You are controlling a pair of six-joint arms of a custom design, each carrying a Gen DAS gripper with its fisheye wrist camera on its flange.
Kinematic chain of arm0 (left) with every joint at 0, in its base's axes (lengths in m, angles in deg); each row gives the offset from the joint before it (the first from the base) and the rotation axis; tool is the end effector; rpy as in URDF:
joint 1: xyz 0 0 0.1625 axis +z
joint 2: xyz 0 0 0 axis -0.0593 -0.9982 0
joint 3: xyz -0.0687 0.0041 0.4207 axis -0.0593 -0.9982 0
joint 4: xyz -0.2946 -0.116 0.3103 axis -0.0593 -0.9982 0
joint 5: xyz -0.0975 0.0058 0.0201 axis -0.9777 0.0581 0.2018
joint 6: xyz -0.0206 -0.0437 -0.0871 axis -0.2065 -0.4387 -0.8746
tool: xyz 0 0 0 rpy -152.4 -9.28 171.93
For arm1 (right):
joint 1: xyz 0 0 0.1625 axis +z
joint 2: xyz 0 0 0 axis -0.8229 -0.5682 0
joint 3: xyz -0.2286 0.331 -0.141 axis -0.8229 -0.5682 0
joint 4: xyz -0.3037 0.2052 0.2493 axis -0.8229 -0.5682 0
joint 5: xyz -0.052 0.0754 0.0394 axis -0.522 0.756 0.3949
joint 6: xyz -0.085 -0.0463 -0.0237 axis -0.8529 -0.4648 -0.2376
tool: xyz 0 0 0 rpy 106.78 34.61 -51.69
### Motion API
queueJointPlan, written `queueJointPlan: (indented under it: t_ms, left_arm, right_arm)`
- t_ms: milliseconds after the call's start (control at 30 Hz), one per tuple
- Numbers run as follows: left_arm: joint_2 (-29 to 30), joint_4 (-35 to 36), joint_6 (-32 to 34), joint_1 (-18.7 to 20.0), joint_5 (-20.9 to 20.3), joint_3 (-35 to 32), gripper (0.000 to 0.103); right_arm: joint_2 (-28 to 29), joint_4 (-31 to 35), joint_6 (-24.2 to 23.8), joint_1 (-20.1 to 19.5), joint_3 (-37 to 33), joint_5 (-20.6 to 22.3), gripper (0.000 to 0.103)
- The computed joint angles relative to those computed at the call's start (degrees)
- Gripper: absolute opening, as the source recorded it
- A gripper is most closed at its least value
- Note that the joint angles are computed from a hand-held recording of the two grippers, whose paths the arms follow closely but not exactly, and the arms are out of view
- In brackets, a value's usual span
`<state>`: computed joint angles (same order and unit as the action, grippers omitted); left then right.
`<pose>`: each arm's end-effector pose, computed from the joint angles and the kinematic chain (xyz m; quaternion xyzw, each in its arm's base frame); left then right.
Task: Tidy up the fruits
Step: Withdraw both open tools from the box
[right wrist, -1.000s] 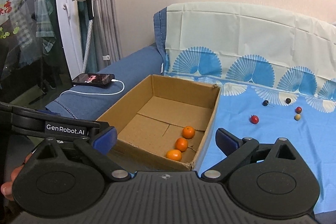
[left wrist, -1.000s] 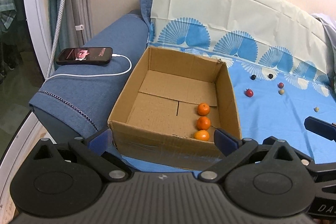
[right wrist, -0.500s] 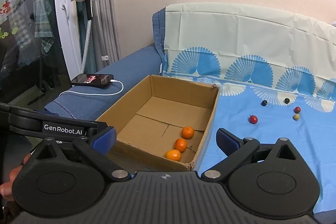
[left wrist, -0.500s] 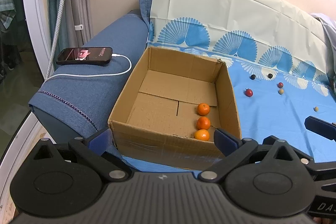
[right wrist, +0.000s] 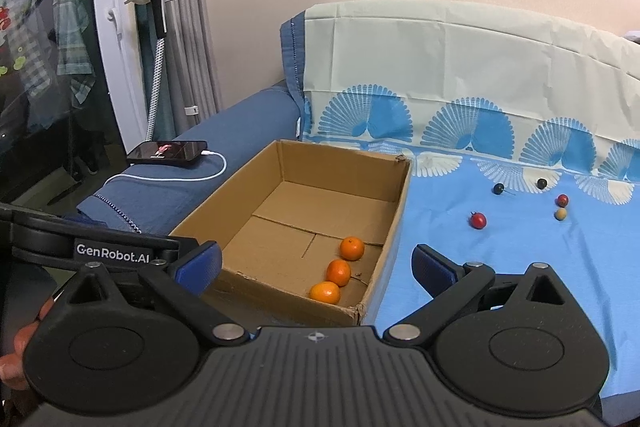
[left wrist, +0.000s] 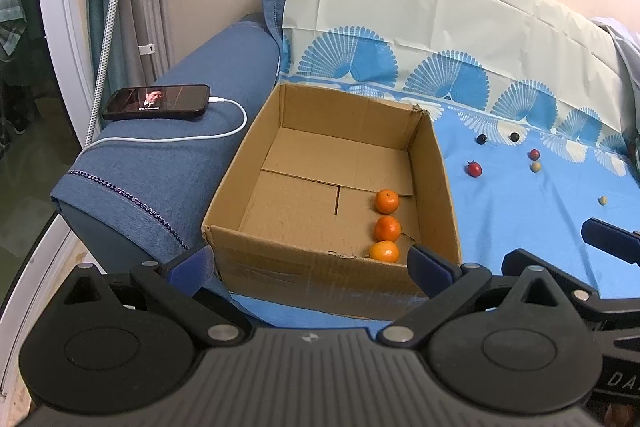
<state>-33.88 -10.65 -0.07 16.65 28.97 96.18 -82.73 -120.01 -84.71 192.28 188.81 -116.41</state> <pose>-0.2146 -0.2720 0.3330 0.1004 0.8400 -0.3853 0.3686 0.3822 -0.2653 0.1473 0.2977 -0.8427 0.3956 0.2114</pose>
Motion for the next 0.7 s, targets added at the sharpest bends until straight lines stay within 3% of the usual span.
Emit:
queueJointPlan:
  t_ms: [700]
  left_arm:
    - [-0.3, -2.7, 2.4, 2.1, -0.2, 0.6, 0.103]
  right_arm:
    - [0.7, 0.0, 0.3, -0.8, -0.2, 0.1, 0.101]
